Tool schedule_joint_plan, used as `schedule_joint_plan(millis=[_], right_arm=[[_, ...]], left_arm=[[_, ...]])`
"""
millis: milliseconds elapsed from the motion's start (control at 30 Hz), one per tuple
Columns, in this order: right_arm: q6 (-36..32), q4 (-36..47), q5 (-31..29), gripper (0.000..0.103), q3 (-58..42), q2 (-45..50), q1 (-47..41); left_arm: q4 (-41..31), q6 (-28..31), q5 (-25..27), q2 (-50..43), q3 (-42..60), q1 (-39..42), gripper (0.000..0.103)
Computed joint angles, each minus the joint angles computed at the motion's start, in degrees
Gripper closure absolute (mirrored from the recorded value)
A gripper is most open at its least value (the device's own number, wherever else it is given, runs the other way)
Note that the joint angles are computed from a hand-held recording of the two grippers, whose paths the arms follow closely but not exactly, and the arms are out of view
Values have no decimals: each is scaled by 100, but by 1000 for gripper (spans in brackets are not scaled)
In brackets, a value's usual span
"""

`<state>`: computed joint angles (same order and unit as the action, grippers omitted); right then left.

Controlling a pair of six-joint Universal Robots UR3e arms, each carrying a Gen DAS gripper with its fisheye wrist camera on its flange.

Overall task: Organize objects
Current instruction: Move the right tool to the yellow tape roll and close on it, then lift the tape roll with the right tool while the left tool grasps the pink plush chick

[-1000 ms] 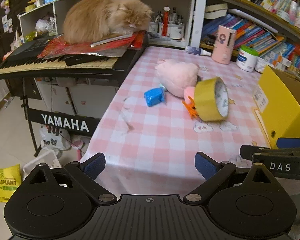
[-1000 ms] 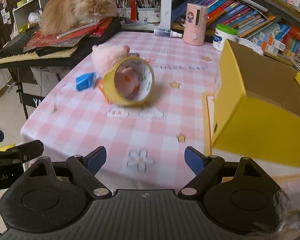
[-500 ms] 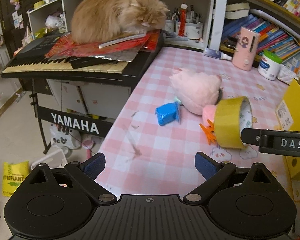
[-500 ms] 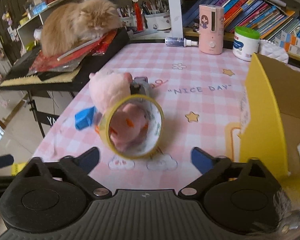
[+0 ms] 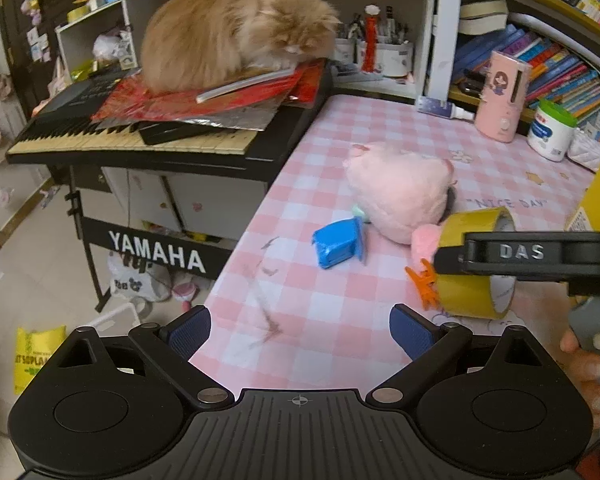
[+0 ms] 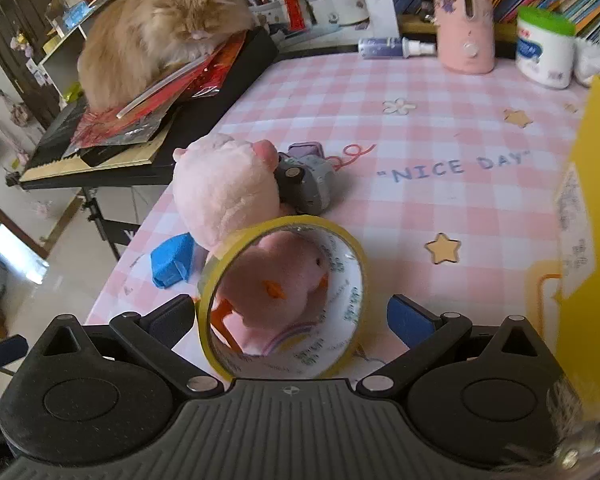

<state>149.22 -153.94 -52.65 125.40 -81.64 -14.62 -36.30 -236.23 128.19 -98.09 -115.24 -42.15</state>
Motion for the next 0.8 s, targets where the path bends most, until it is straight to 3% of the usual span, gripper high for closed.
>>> schedule_joint_plan(millis=[67, 233, 367, 533, 700, 800], right_arm=[[-156, 260, 210, 11, -142, 92, -47], [-475, 655, 623, 13, -152, -267, -337], [-498, -283, 1041, 13, 424, -858, -763], [-4, -1569, 1044, 13, 763, -984, -1123], [308, -1991, 891, 13, 724, -893, -1392], [356, -2062, 852, 13, 671, -831, -1426]], left_arm=[[110, 157, -31, -88, 71, 26, 5], [618, 640, -222, -429, 260, 146, 5], [1149, 1153, -553, -815, 481, 296, 5], [1788, 1929, -1080, -1363, 880, 459, 5], [2133, 2346, -1619, -1861, 1330, 596, 6], [2029, 2286, -1862, -2180, 1706, 691, 7]])
